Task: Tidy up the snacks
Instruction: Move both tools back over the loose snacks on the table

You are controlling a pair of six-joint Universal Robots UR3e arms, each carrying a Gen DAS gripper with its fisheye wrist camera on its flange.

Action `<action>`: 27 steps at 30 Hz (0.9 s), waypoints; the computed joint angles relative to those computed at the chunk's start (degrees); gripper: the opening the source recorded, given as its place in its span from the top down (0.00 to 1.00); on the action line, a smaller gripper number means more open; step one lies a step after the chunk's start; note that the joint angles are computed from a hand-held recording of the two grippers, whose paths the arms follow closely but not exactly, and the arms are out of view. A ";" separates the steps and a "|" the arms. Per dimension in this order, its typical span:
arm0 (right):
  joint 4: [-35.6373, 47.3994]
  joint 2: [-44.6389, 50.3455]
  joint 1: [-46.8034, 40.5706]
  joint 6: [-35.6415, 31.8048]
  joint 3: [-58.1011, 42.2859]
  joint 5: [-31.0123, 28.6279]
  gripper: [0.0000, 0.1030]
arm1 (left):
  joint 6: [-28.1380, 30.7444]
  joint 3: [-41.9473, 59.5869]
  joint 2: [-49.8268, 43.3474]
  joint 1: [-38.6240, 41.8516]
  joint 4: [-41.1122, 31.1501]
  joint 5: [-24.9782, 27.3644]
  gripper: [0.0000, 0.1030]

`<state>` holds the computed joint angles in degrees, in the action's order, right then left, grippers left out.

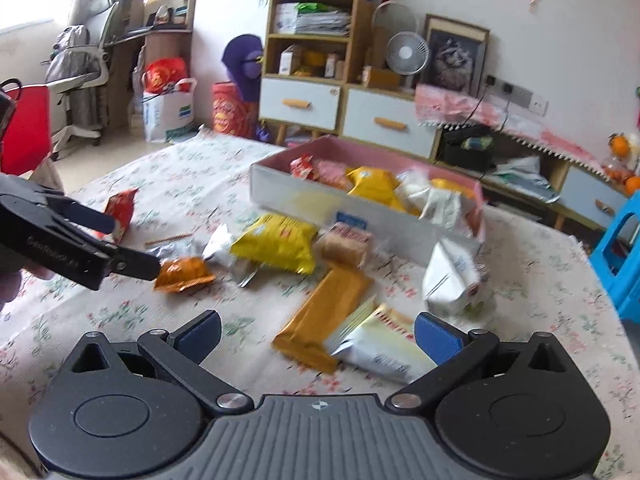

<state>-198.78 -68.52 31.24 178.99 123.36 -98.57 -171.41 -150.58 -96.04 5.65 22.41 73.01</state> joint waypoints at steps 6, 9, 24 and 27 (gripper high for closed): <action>1.32 -0.87 -1.12 -0.08 0.39 0.41 0.10 | -2.01 2.04 -6.37 -3.66 4.93 1.77 0.02; 1.32 -1.87 -2.62 -1.13 1.16 -0.17 0.10 | -3.89 4.06 -10.27 -5.79 8.23 3.36 0.02; 5.45 -2.96 -17.60 7.13 3.61 11.42 0.10 | -5.05 12.19 -17.70 -10.95 9.65 10.51 0.02; 3.37 -2.62 -19.13 7.16 4.97 14.48 0.12 | -3.19 9.87 -16.61 -9.81 10.54 9.82 0.02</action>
<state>-195.42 -71.14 12.11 186.15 128.33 -84.09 -174.59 -140.70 -112.64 -4.16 32.95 82.84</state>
